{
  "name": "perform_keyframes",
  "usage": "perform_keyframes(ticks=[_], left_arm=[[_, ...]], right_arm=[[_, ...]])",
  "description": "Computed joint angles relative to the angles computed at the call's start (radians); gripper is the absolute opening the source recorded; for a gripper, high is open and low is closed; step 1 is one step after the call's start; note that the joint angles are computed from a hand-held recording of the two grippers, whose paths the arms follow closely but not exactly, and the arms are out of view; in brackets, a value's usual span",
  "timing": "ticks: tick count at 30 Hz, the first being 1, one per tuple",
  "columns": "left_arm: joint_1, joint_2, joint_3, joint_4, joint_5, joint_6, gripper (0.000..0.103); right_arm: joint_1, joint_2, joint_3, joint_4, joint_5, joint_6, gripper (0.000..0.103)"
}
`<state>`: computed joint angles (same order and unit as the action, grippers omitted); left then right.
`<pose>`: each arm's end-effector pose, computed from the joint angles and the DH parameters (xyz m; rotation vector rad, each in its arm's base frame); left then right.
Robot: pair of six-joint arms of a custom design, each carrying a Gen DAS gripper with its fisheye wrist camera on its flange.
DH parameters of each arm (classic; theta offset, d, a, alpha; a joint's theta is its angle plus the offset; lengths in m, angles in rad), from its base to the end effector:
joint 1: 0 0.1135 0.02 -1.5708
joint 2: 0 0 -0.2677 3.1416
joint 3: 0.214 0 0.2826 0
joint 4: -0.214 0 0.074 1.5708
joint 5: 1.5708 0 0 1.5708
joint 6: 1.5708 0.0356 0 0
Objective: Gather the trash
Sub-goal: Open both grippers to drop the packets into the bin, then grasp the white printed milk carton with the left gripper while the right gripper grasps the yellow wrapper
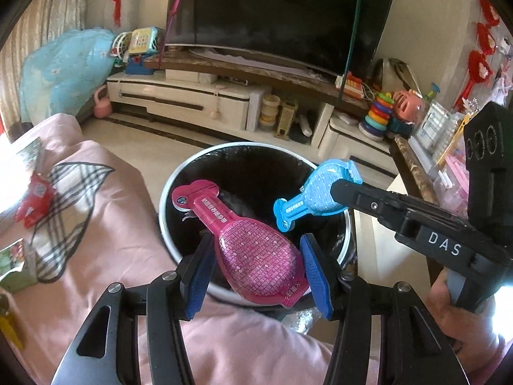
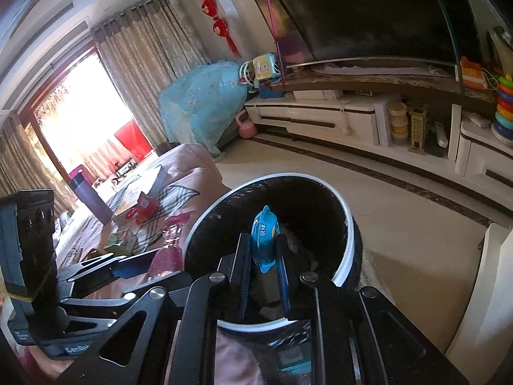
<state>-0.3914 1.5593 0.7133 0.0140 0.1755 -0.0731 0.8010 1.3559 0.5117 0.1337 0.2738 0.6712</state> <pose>0.2919 -0.1272 0.1336 0.4665 2.3845 -0.4243 0.1971 0.1895 0.1379 -0.0041 2.2936 0.4714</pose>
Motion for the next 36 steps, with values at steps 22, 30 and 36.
perform_keyframes(ticks=[22,30,36], left_arm=[[0.091,-0.065,-0.113,0.056,0.028,-0.058,0.078],[0.26,-0.393,-0.368,-0.018,0.061,-0.015,0.079],[0.549,-0.666,-0.476,-0.222,0.192,0.124,0.079]], right_arm=[[-0.035,0.004,-0.025,0.067,-0.037,0.034,0.093],[0.132,0.092,0.074,0.013,0.035,0.074,0.1],[0.258,0.251,0.18,0.049,0.04,0.109,0.1]])
